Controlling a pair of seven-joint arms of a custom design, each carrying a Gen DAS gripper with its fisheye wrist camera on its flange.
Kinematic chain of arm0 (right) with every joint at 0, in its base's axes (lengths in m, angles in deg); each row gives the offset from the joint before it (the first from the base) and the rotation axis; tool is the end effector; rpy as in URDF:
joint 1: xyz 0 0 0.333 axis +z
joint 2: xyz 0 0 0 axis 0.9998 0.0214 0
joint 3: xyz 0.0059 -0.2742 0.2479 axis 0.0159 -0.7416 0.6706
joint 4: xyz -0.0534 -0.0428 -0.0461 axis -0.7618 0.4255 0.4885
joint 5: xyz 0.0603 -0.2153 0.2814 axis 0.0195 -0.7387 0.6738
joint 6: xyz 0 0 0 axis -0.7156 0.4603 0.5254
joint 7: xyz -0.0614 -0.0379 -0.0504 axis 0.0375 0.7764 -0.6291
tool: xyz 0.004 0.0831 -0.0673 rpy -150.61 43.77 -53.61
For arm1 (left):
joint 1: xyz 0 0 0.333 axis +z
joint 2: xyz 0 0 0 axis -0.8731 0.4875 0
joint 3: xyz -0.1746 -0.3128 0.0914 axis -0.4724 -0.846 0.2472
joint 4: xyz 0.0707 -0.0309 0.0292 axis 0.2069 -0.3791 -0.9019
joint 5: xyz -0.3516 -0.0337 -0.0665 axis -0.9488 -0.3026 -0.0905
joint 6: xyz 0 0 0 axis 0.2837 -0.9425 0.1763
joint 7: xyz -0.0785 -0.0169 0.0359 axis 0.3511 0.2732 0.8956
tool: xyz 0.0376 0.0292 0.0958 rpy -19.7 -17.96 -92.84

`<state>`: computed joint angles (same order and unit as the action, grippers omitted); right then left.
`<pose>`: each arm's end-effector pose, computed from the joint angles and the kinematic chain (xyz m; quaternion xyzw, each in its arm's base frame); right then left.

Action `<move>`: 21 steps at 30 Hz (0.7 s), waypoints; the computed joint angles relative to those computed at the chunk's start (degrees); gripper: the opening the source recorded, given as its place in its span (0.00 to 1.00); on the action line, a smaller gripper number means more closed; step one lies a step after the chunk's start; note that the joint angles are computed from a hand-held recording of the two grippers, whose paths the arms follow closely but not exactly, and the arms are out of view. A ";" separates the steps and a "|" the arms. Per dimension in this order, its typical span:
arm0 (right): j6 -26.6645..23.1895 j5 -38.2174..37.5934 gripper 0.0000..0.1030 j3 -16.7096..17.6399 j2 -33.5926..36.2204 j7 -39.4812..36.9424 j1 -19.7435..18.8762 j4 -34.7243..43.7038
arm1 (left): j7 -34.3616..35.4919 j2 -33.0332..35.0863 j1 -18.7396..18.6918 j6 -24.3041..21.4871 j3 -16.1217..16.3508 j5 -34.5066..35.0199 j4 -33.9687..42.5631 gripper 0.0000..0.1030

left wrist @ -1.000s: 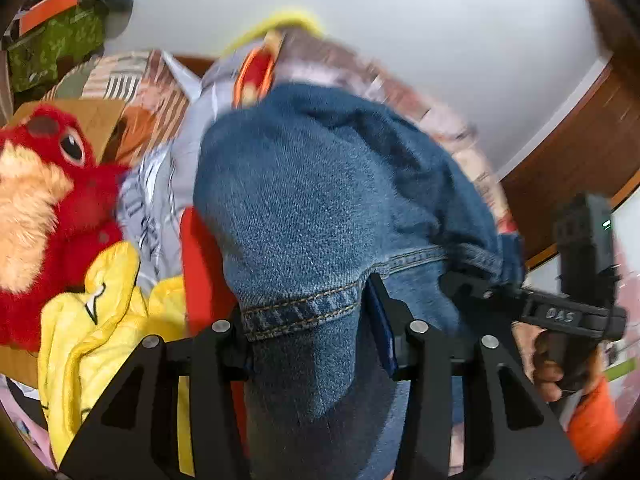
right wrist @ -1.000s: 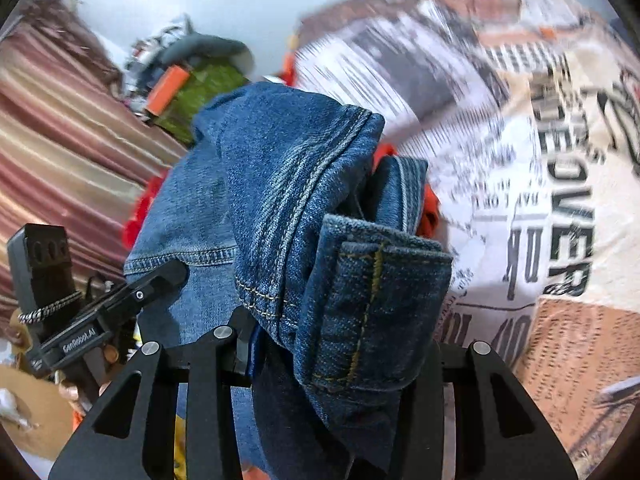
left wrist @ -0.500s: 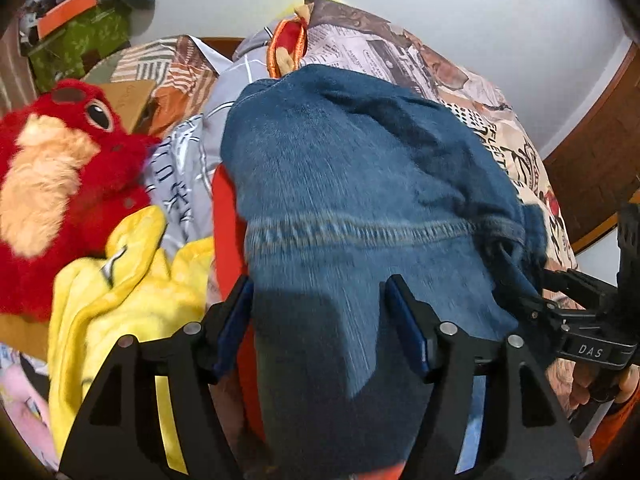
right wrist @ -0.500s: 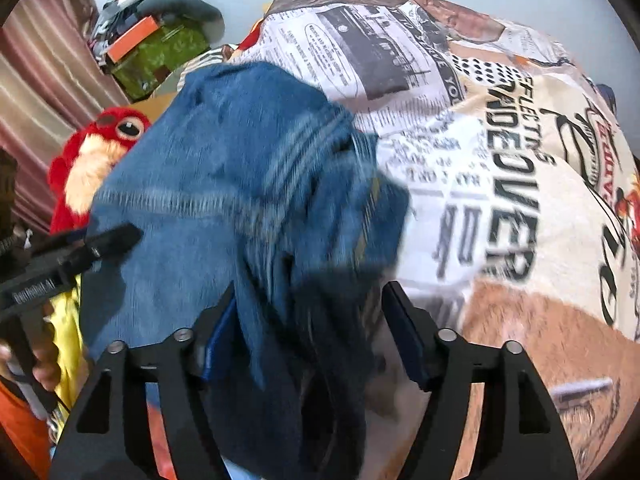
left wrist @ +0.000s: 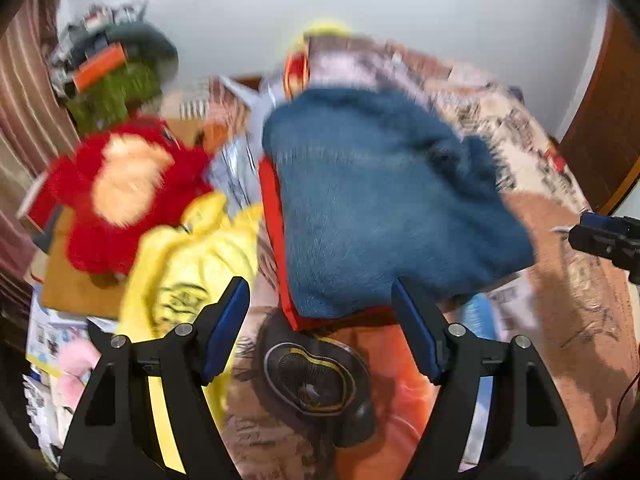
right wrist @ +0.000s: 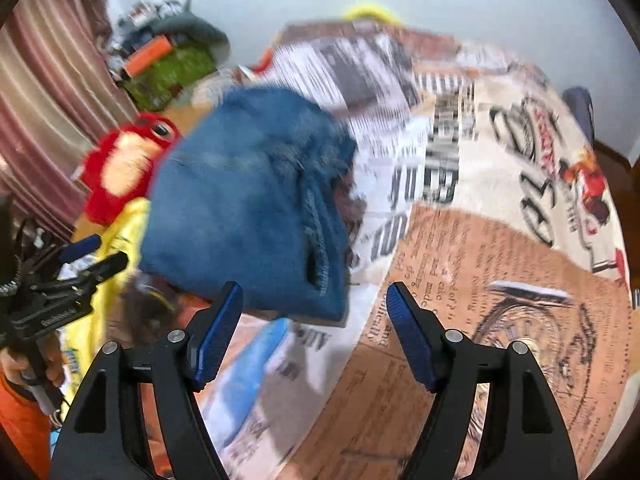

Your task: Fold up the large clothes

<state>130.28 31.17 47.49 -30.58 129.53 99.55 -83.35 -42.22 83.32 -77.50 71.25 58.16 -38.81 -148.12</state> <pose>0.6425 0.2012 0.6261 -0.8436 0.4353 -0.0221 0.3136 0.5539 -0.2606 0.5944 -0.7618 0.5628 -0.1894 0.2589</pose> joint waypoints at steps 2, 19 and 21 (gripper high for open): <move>1.33 3.21 0.69 0.52 -2.68 -1.88 -0.95 -1.66 | -2.21 -2.29 -1.41 -1.54 -0.54 4.08 0.94 0.70; 21.74 47.06 0.69 -7.21 -30.63 -37.57 6.22 -21.68 | -21.51 -11.86 -8.48 -16.29 -14.50 41.61 6.54 0.70; 23.43 50.03 0.69 -7.92 -32.61 -40.65 7.59 -23.48 | -22.85 -11.59 -10.15 -19.83 -15.66 44.81 6.63 0.71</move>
